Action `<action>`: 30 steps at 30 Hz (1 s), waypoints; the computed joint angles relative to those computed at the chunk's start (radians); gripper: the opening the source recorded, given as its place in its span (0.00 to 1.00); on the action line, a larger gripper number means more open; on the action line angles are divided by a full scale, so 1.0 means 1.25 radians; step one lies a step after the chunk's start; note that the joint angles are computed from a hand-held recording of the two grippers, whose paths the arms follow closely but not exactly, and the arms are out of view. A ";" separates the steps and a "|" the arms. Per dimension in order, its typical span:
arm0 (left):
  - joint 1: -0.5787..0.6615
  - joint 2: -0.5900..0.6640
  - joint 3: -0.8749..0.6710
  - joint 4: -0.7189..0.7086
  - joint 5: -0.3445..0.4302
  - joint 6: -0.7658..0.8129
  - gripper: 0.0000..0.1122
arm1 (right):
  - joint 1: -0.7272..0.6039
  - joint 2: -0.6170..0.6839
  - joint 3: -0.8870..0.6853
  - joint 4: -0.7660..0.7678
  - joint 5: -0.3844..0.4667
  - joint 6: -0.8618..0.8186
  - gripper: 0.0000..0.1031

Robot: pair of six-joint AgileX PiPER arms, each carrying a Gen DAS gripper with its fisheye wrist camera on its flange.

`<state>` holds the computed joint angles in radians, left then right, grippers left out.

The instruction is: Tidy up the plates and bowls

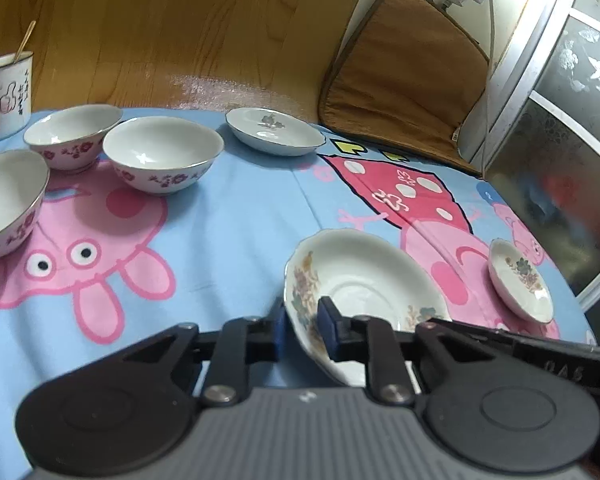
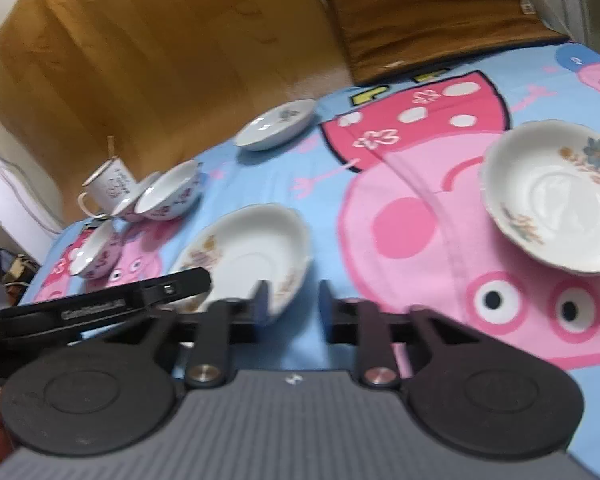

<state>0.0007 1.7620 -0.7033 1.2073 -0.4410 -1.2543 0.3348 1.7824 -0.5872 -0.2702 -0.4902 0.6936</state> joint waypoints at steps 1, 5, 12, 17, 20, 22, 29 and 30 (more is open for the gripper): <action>0.003 -0.003 -0.001 0.021 -0.004 -0.026 0.15 | 0.016 -0.002 0.005 0.059 -0.002 -0.058 0.17; -0.010 -0.025 0.012 0.006 0.003 -0.013 0.15 | 0.025 -0.001 0.030 0.111 -0.034 -0.106 0.17; -0.097 -0.031 -0.026 0.005 0.054 -0.024 0.16 | 0.048 -0.042 0.110 0.308 -0.136 -0.285 0.17; -0.196 -0.009 -0.105 0.048 0.103 -0.073 0.16 | 0.002 -0.065 0.178 0.354 -0.217 -0.310 0.17; -0.258 0.020 -0.166 0.104 0.126 -0.137 0.16 | -0.050 -0.081 0.221 0.355 -0.264 -0.304 0.17; -0.294 0.044 -0.206 0.133 0.135 -0.169 0.16 | -0.083 -0.087 0.241 0.355 -0.288 -0.303 0.17; -0.394 0.155 -0.355 0.376 0.178 -0.442 0.17 | -0.183 -0.065 0.273 0.350 -0.350 -0.305 0.17; -0.401 0.165 -0.367 0.401 0.180 -0.468 0.17 | -0.193 -0.056 0.275 0.348 -0.363 -0.308 0.17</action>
